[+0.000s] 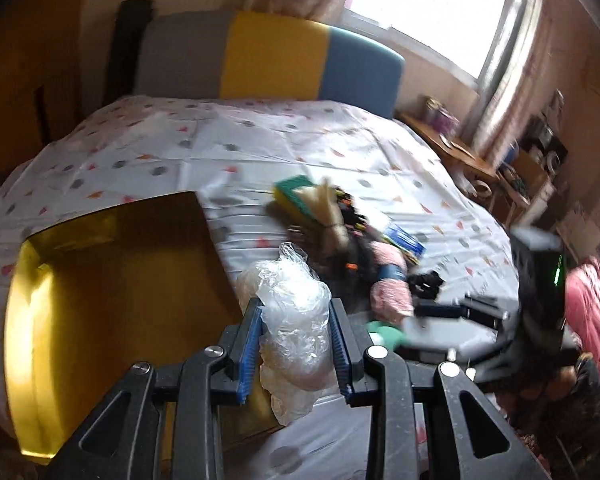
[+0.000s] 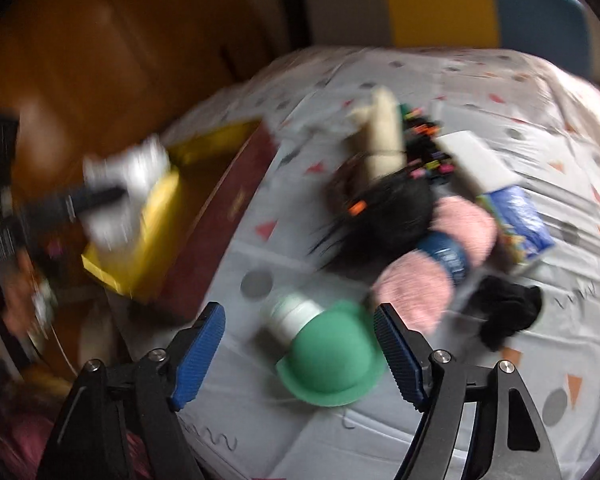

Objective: Organize soft objects
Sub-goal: 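Drop the plastic bag into the gold tray while the right gripper grasps the green bottle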

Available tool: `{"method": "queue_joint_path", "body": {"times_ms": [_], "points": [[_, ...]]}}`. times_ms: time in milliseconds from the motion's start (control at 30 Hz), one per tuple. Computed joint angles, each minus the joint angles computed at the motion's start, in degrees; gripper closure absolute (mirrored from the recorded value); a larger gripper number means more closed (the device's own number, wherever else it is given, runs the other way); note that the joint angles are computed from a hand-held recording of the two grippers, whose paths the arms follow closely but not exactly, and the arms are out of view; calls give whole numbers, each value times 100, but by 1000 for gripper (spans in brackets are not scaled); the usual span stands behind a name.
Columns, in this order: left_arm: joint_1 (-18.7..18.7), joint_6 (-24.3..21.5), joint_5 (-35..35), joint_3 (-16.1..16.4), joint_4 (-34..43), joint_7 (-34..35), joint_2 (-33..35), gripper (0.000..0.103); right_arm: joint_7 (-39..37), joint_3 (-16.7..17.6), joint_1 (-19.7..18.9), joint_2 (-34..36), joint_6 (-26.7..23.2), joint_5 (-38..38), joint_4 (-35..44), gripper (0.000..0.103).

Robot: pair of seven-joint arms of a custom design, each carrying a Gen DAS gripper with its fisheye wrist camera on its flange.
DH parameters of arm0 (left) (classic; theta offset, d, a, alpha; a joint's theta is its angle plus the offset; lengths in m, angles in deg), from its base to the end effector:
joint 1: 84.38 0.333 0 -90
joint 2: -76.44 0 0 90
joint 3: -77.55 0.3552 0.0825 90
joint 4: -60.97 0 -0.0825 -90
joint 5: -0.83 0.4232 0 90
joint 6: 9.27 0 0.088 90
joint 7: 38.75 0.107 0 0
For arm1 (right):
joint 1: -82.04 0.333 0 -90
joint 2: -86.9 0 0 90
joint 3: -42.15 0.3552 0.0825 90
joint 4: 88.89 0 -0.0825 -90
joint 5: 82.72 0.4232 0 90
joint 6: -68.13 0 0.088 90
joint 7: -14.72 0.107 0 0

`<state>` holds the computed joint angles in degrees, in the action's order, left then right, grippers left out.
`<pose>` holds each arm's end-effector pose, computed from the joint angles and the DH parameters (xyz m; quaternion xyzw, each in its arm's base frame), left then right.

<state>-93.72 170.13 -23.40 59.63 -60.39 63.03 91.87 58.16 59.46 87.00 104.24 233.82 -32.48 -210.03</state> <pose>0.6032 -0.2582 0.3822 -0.5816 0.7237 -0.3507 0.1225 0.6101 0.1931 0.3206 -0.7802 0.5413 -0.0414 0.3108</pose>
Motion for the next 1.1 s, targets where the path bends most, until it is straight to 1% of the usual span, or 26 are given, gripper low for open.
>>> {"method": "queue_joint_path", "body": {"times_ms": [67,133,167,233,267,300,333,367,400,433,467,500,533,567,600,633,700,733,800,867,900,933,1000,1100], "points": [[-112,58,83,309,-135,-226,-83,71,823,-450,495,124,104,-1079,-5,22],[-143,-22,144,556,-174,-490,-97,71,1344,-672,722,255,46,-1779,56,22],[-59,-108,107,580,-159,-584,-73,71,1577,-787,834,315,29,-2115,87,22],[78,-276,41,639,-83,-789,11,71,2156,-1212,1227,372,154,-2950,62,29],[116,-362,44,680,-11,-889,77,71,2553,-1499,1478,401,218,-3390,59,40],[162,-451,47,701,92,-966,167,71,2822,-1597,1530,413,317,-3682,36,46],[154,-502,91,745,172,-1061,237,71,2769,-1495,1405,411,303,-3572,52,46],[120,-576,171,814,298,-1170,345,71,2718,-1302,1196,410,277,-3493,64,46],[78,-676,272,882,447,-1272,472,71,2785,-1239,1151,403,300,-3554,51,46],[37,-744,353,941,552,-1390,565,71,2859,-1228,1135,410,305,-3678,50,46],[57,-830,382,926,711,-1455,691,71,2939,-1234,1130,404,324,-3814,33,46],[120,-893,392,844,883,-1421,822,71,2996,-1209,1096,382,335,-3919,3,46],[41,-920,506,929,1012,-1512,919,70,3045,-1177,1054,366,356,-4017,-23,46],[-199,-966,747,1197,1174,-1798,1030,70,3119,-1137,1021,385,382,-4097,-16,46],[-265,-1029,857,1264,1317,-1906,1122,70,3189,-1092,981,419,394,-4170,13,46],[-232,-1078,909,1221,1463,-1925,1223,70,3229,-1038,918,431,395,-4237,23,46],[-380,-1162,1134,1370,1793,-2158,1448,70,3363,-982,863,413,420,-4423,-10,46],[-349,-1218,1195,1313,1954,-2136,1555,70,3419,-964,837,421,433,-4530,-9,46],[-378,-1263,1325,1321,2178,-2188,1698,64,3521,-882,745,430,447,-4690,-10,46],[-324,-1288,1360,1243,2317,-2171,1787,48,3595,-761,615,439,457,-4802,-11,46],[-298,-1321,1369,1214,2336,-2157,1794,43,3641,-722,571,435,461,-4850,-20,46],[-326,-1321,1387,1253,2324,-2227,1782,37,3682,-707,552,439,467,-4917,-20,46],[-305,-1277,1372,1250,2175,-2300,1682,37,3756,-693,531,447,474,-5040,-20,46],[-435,-1102,1502,1432,1747,-2519,1398,37,3870,-698,526,442,478,-5190,-26,46]]}}
